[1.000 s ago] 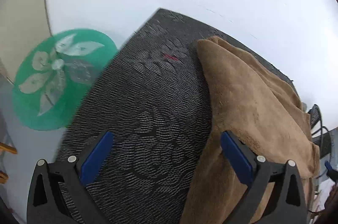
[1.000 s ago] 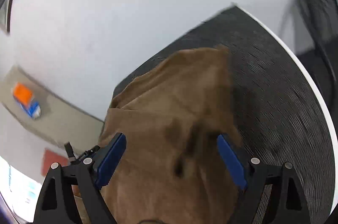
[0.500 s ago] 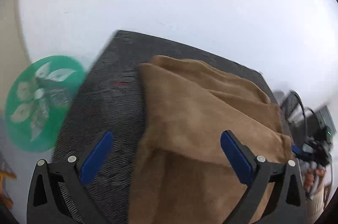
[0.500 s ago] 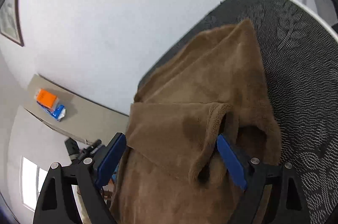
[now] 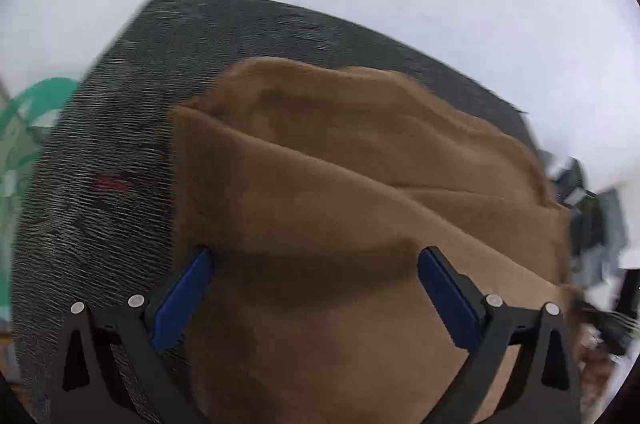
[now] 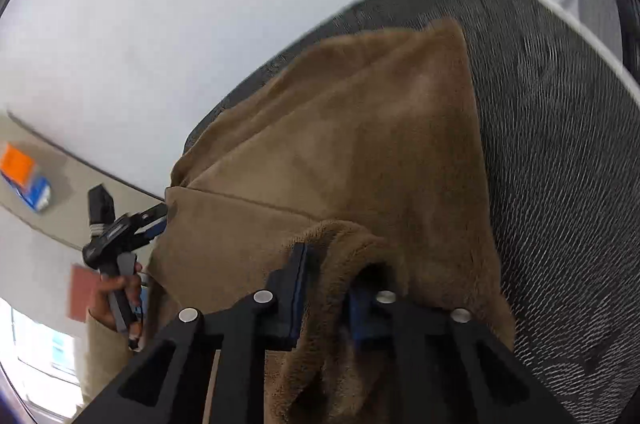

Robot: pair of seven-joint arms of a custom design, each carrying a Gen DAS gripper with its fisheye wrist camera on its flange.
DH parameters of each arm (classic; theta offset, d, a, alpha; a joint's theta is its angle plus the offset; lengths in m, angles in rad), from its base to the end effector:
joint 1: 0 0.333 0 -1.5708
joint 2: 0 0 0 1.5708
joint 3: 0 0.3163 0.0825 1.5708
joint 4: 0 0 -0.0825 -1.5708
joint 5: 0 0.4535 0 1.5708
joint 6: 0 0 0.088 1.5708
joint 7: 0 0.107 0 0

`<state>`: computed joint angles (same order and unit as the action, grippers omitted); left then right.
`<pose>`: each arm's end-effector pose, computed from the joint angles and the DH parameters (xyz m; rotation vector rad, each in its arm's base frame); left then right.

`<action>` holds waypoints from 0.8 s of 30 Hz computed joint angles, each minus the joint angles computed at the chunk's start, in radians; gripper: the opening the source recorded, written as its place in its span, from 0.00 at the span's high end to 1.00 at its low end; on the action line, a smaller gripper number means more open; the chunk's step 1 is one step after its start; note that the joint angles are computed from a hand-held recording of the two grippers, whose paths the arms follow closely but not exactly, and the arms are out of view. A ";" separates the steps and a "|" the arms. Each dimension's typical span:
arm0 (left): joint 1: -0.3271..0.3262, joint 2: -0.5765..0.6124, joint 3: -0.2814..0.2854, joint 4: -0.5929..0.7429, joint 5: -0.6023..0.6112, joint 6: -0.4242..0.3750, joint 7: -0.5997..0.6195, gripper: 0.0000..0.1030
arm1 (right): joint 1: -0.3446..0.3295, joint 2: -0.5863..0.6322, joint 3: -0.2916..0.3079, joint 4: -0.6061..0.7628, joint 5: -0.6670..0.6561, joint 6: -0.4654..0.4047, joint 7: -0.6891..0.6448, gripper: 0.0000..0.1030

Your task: Fold towel

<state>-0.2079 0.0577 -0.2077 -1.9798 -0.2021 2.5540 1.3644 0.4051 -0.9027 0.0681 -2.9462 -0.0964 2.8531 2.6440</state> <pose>0.6165 -0.2670 0.4646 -2.0122 2.1515 -0.8049 0.3398 0.1757 0.4495 -1.1684 2.0205 -0.1655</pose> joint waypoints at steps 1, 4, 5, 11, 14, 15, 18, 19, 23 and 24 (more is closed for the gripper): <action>-0.003 0.002 0.007 -0.004 0.060 0.010 -0.057 0.00 | -0.029 -0.009 0.031 0.013 -0.024 0.001 0.003 0.88; 0.003 0.002 0.016 -0.023 0.098 0.050 -0.124 0.00 | -0.121 -0.041 0.106 0.058 -0.108 0.042 0.010 0.88; 0.003 0.000 0.017 -0.028 0.117 0.063 -0.147 0.00 | -0.142 -0.036 0.115 0.077 -0.131 0.049 0.004 0.88; 0.003 0.003 0.027 -0.034 0.245 0.102 -0.299 0.00 | -0.198 0.055 0.099 0.125 -0.191 0.053 -0.031 0.88; 0.002 0.008 0.028 -0.025 0.293 0.088 -0.336 0.00 | -0.199 0.171 0.067 0.143 -0.176 0.018 -0.035 0.88; 0.003 0.008 0.026 -0.022 0.290 0.081 -0.331 0.00 | -0.186 0.182 0.049 0.131 -0.162 0.023 -0.034 0.88; 0.025 -0.005 0.018 -0.014 0.125 0.045 -0.208 0.00 | -0.154 0.196 0.004 0.087 -0.117 0.051 -0.035 0.88; 0.034 -0.012 0.015 -0.014 0.035 0.046 -0.151 0.00 | -0.151 0.189 0.002 0.081 -0.111 0.051 -0.037 0.88; 0.048 -0.037 0.021 -0.010 -0.063 0.055 -0.081 0.00 | -0.155 0.153 0.015 0.078 -0.099 0.015 -0.033 0.73; 0.049 -0.047 0.023 -0.015 -0.053 0.069 -0.089 0.00 | -0.161 0.141 0.030 0.077 -0.103 0.013 -0.024 0.50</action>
<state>-0.1592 0.0110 -0.1847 -1.9950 -0.2550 2.6234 1.2756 0.2440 -0.7618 0.0979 -2.8696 -0.1995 2.8662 2.6203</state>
